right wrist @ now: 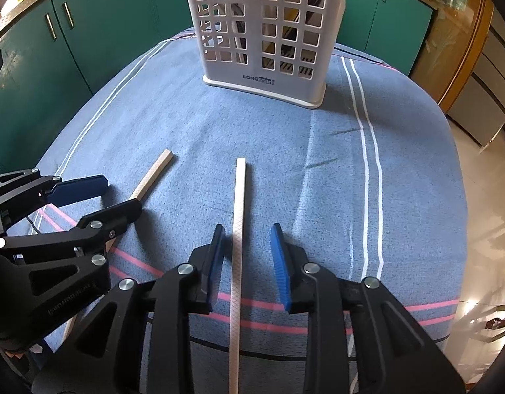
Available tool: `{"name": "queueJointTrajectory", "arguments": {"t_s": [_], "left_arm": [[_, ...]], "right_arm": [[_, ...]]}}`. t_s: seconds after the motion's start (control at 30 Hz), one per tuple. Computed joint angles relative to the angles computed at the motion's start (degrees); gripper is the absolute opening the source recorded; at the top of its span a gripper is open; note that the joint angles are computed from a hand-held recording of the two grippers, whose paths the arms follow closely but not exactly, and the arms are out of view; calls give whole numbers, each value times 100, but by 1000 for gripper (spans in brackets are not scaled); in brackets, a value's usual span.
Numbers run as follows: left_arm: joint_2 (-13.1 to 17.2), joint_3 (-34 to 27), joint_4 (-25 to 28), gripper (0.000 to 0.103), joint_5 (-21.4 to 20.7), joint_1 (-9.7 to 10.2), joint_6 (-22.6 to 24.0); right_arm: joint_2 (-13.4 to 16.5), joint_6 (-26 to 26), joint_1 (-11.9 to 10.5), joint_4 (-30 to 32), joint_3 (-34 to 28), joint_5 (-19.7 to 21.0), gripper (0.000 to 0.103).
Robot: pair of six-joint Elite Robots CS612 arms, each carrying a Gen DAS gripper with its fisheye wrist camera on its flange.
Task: Organize utensils
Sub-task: 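Grasp a white chopstick with the left tool while the right tool grasps a wooden chopstick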
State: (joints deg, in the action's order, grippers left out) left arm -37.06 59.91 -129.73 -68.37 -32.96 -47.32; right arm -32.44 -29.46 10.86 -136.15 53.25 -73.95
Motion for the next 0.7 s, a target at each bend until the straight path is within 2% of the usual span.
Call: {"name": "queueJointTrajectory", "arguments": {"t_s": [0.07,0.37,0.5,0.63,0.7], "left_arm": [[0,-4,14,41,2,0,16],[-9,28,-43,40,-19,10,33],[-11,38,-96,35,-42,10,83],[1,23,-141,20,-75,6,132],[4,23,-162,11,-86,4,148]], "right_arm": [[8,18,5,14,-19,-29,34],[10,-20,0,-23,-1,16,35],[-2,-25,-5,-15,21,64,34],[-5,37,-30,72,6,211,13],[-9,60,-46,74,18,273,8]]}}
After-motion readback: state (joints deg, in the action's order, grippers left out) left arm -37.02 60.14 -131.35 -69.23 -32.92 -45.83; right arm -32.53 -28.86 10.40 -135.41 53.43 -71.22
